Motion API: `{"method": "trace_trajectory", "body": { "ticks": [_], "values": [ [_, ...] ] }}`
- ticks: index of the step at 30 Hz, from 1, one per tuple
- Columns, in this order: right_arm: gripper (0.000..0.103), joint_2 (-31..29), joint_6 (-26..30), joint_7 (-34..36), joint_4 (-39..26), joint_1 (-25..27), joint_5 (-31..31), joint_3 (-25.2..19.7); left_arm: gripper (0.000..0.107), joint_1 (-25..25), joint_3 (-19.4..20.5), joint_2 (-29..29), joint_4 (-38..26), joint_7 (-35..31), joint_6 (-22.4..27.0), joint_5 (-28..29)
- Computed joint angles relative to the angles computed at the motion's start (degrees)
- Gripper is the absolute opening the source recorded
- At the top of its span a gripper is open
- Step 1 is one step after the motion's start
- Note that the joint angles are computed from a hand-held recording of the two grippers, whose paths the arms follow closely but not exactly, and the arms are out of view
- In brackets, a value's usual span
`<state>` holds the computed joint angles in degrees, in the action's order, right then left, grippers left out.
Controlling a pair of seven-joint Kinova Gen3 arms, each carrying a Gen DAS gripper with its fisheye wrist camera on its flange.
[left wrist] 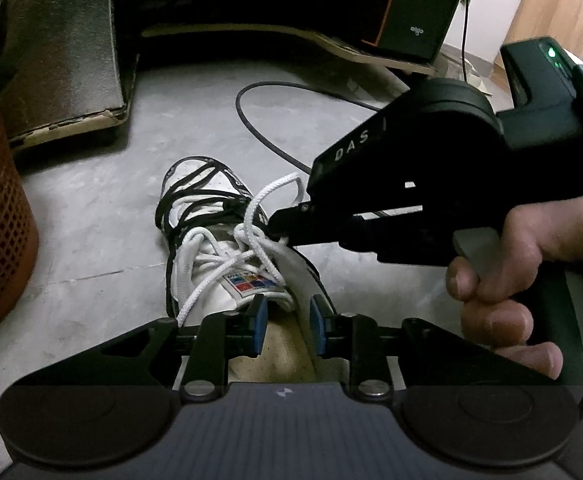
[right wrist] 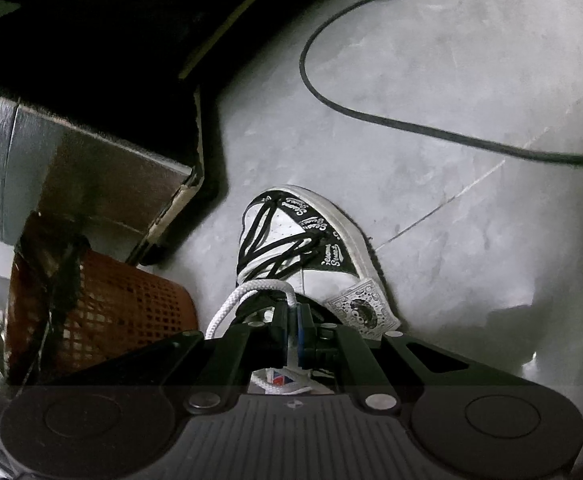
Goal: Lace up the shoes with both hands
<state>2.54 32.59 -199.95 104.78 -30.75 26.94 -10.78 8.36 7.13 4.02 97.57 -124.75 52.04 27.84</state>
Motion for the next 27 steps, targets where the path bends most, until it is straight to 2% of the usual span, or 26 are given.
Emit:
{"method": "trace_trajectory", "body": {
  "ticks": [3,4,9,14,15,16,19,23,25,27],
  "values": [
    [0.006,-0.33,-0.36,-1.19,0.40,-0.01,0.48,-0.01,0.026,0.25,0.12,0.08,-0.31,0.24,-0.38,-0.54],
    [0.010,-0.43,0.15,-2.04,0.25,-0.06,0.64,-0.06,0.026,0.39,0.19,0.12,-0.44,0.30,-0.68,-0.85],
    [0.018,-1.10,1.54,-3.89,-0.14,0.11,0.66,-0.66,0.026,1.25,0.60,0.95,-1.49,1.84,-2.40,-2.63],
    [0.026,-1.37,5.71,-1.11,-2.39,0.22,-2.21,-1.41,0.026,1.96,0.84,3.12,-4.21,5.91,-1.15,-5.99],
    [0.028,-1.52,6.97,-1.63,-2.77,0.05,-2.41,-1.67,0.022,1.64,0.81,3.33,-4.51,6.03,-1.18,-5.56],
    [0.028,-1.82,7.63,-3.09,-2.65,-0.20,-1.83,-1.92,0.013,1.33,0.78,3.54,-4.82,6.18,-1.22,-5.19],
    [0.029,-2.46,8.13,-6.66,-1.98,-0.47,-0.63,-2.68,0.010,1.01,0.68,3.84,-5.80,6.73,-1.81,-5.91],
    [0.029,-2.36,6.95,-5.36,-1.85,-0.18,-1.83,-2.93,0.010,2.79,0.67,5.72,-9.33,7.02,-0.43,-12.20],
    [0.029,-2.39,7.13,-5.26,-1.97,-0.28,-1.87,-3.09,0.011,2.12,2.00,6.89,-11.11,4.16,0.78,-13.44],
    [0.029,-2.66,7.26,-5.94,-1.86,-0.33,-1.88,-3.20,0.011,3.90,1.70,7.80,-12.51,2.19,0.99,-16.67]
  ]
}}
